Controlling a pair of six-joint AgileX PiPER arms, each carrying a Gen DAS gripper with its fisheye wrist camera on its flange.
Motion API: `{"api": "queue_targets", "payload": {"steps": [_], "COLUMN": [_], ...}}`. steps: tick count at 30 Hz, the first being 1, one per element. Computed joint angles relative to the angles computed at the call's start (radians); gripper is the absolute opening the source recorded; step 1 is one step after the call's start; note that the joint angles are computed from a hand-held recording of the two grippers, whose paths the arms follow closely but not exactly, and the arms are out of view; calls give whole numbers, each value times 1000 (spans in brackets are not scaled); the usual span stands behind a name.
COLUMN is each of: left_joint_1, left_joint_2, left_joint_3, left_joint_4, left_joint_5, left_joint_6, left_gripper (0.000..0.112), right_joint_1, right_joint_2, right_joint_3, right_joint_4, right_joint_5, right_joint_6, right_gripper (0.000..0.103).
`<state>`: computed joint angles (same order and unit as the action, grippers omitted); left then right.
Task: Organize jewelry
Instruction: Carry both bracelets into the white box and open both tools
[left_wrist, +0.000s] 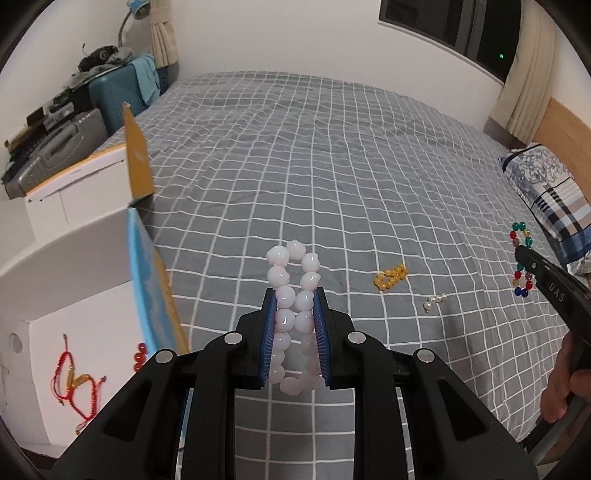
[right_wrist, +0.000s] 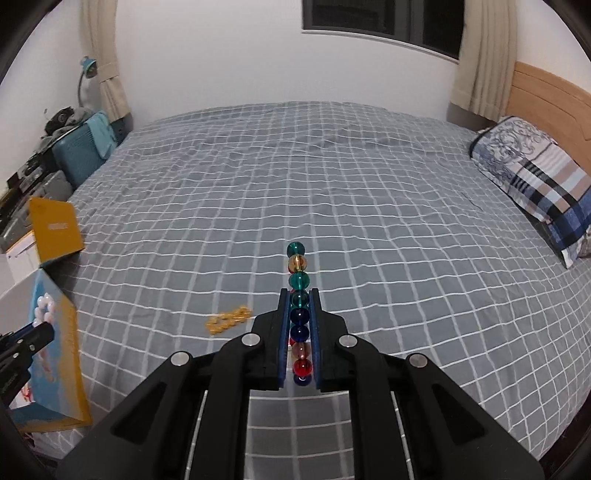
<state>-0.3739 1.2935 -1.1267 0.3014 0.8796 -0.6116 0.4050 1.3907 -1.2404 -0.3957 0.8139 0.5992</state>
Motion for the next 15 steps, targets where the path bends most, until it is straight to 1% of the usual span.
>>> {"api": "queue_targets", "payload": {"steps": [6, 10, 15], "left_joint_1": [73, 168, 320], "left_joint_2": [-82, -137, -202], "left_joint_3": [21, 33, 39], "left_joint_4": [-27, -77, -151], "left_joint_5": [40, 56, 83], "left_joint_6": [58, 136, 270], "left_gripper": [20, 20, 20], "right_joint_1": [159, 252, 364], "right_joint_2": [30, 64, 127], "right_joint_3": [-79, -140, -229], "right_joint_4": [-77, -108, -137], "right_joint_5": [77, 115, 160], "right_joint_6": [99, 150, 198], "right_gripper": [9, 9, 9]}}
